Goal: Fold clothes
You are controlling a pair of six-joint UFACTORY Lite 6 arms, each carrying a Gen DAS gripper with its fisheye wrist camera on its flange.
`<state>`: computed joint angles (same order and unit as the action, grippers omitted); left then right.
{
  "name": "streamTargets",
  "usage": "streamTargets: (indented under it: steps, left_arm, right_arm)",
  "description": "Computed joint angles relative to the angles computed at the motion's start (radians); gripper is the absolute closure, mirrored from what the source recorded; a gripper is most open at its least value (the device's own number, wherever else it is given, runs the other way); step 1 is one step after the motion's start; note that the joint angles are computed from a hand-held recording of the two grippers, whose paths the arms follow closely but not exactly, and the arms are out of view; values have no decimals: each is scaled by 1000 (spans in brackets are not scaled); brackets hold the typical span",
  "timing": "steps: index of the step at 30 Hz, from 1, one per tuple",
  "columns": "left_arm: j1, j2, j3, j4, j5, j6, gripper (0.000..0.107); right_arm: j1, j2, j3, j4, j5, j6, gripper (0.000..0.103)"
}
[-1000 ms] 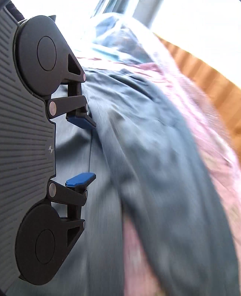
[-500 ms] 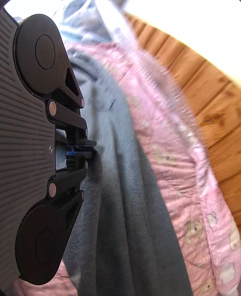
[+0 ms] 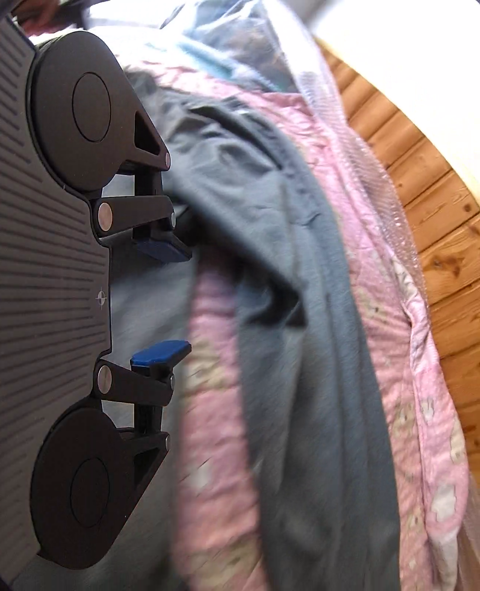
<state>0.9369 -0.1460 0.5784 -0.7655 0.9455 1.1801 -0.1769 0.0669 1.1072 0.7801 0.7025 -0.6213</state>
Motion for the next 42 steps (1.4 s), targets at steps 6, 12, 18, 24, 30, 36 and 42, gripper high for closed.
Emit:
streamTargets:
  steps: [6,12,18,24,30,36,42]
  left_arm:
    - [14,23,24,59,59,-13,85]
    - [115,-12,90,49,146,38,61]
    - [210,-72,146,25,180,-12,61]
    - [100,-230,105,27,168,-149,58]
    - [-270,-124,151,-25,-54,-244,53]
    - [-459,312,353,-160,-224,-121,54]
    - [-409,518,436,-322,-141,123,51]
  right_arm:
    - [-245,-275,-255,-132,59,-11,50]
    - [-800,-362,-302,-163,161,-249,44]
    - [-1170,-63,-119,-34,93,-584,44]
    - [-1198,370,244,-117,34,-588,45]
    - [-1236,499,435,-278,-39,-312,49]
    - [-1222,209,175,-242,-36,-350,46]
    - [-1102,-112,-124,-361,-30,-245,42]
